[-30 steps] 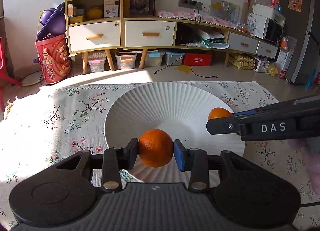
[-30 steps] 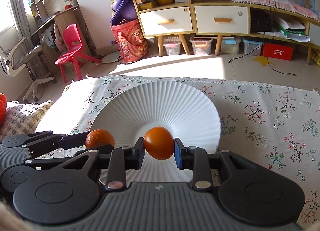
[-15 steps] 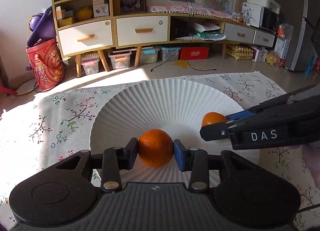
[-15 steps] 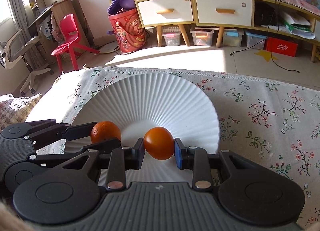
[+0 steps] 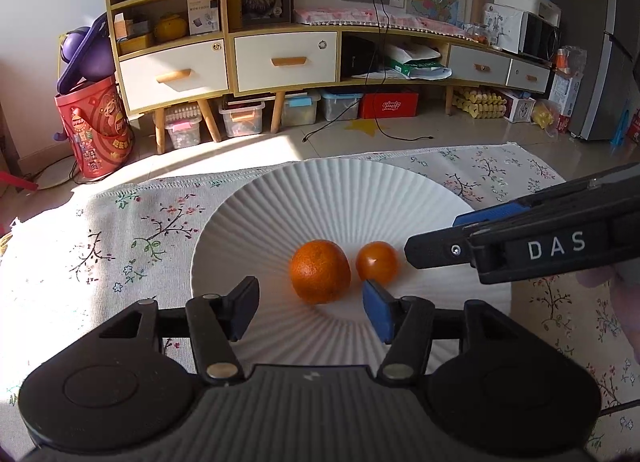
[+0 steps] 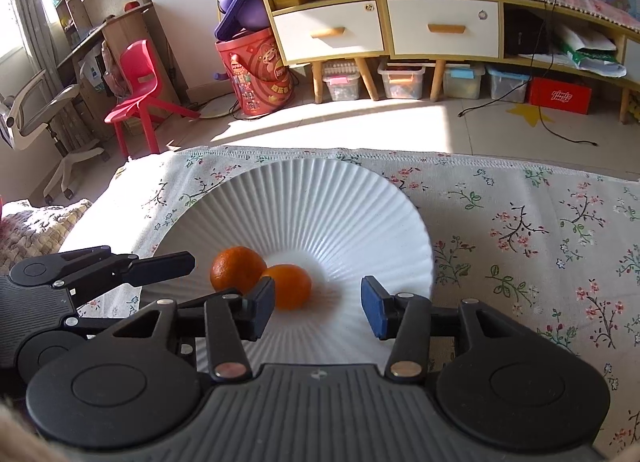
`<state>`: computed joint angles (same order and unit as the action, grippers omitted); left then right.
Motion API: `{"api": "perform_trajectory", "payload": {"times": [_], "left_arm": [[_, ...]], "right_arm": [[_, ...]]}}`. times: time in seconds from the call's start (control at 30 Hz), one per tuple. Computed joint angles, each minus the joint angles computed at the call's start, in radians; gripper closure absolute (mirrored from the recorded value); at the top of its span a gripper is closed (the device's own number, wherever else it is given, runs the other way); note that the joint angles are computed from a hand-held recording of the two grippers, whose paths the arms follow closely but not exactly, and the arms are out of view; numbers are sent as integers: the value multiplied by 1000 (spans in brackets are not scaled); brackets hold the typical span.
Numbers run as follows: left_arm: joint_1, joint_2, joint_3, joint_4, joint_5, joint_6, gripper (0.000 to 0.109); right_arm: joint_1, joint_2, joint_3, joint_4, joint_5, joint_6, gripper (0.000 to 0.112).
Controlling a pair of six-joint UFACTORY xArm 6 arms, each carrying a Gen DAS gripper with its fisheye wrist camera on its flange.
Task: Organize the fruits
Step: 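Withdraw both grippers from the bowl toward the remaining fruit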
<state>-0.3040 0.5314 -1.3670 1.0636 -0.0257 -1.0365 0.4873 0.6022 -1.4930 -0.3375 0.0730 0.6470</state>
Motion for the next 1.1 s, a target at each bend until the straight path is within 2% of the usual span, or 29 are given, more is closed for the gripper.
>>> {"api": "perform_trajectory", "payload": {"times": [0.07,0.13,0.27,0.33,0.53,0.67,0.8,0.9,1.03,1.1], "left_arm": [[5,-26,24,28,-9,-37,47],[7,-54,51,53,-12,-69,43],[2,-118,143,-104,-26,67,35],[2,-157,191,-132,-23,92,32],[29,-276,310,4,-24,-58,23],[41,-352,369,161,-8,-205,21],[44,-419,450,123,-4,-180,18],[43,-470,497,194,9,-244,17],[33,-528,565,191,25,-218,17],[32,-557,597,230,30,-246,17]], "right_arm": [[-8,-20,14,-122,1,116,58],[-12,-41,29,-223,7,217,53],[-11,-86,60,-387,22,381,43],[-7,-110,72,-491,37,480,40],[17,-186,127,-711,76,705,27],[44,-225,159,-806,110,802,20],[62,-253,191,-842,125,869,17],[85,-276,218,-896,152,940,15],[116,-301,249,-937,203,995,14],[133,-316,271,-956,224,1025,14]]}}
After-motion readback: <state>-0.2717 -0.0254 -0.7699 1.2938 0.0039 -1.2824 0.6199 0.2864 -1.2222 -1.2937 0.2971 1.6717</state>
